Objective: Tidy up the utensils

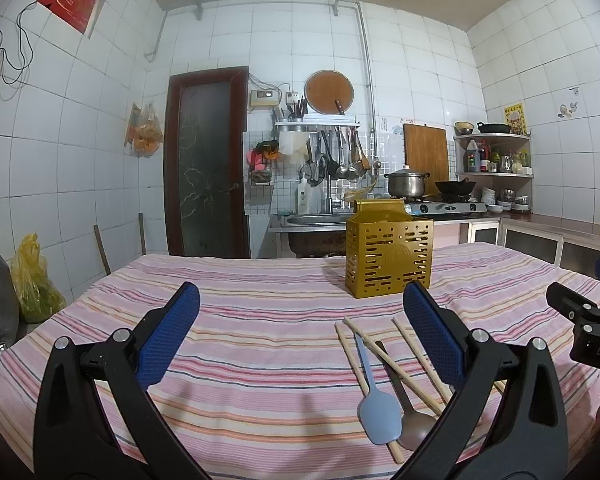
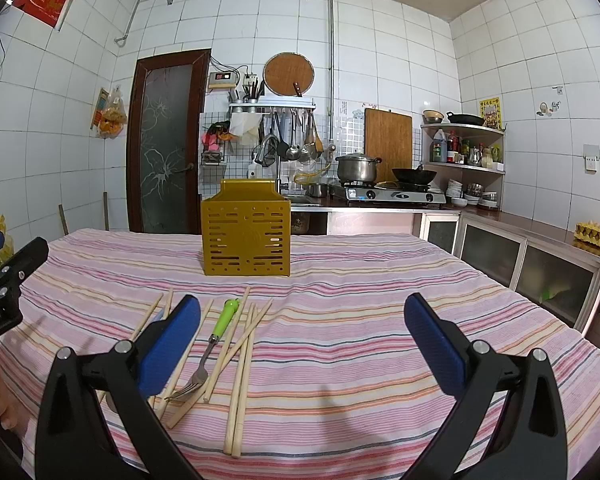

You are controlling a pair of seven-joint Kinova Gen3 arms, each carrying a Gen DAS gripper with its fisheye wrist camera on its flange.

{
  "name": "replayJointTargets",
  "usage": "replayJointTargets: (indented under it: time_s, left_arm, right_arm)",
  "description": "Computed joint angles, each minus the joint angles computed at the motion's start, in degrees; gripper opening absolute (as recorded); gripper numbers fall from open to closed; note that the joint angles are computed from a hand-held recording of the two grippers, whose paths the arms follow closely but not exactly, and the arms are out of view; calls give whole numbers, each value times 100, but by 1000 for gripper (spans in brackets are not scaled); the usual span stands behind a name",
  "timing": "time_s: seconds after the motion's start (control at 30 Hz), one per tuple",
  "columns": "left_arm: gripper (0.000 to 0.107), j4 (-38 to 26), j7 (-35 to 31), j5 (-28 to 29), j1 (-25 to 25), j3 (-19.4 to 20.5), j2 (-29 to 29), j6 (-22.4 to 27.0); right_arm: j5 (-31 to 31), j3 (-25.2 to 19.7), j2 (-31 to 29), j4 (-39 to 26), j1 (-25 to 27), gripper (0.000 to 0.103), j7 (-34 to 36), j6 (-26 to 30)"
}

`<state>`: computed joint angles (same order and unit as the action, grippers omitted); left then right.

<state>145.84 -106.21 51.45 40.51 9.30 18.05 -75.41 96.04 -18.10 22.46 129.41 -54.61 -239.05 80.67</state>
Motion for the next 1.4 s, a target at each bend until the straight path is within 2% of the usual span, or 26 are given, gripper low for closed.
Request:
replayJointTargets:
  time_s: [1.4]
  left_arm:
    - [98,-13,34,6,5,-3,33,18]
  right_arm:
    - [20,-20,-105,40,59,99,-4,-82]
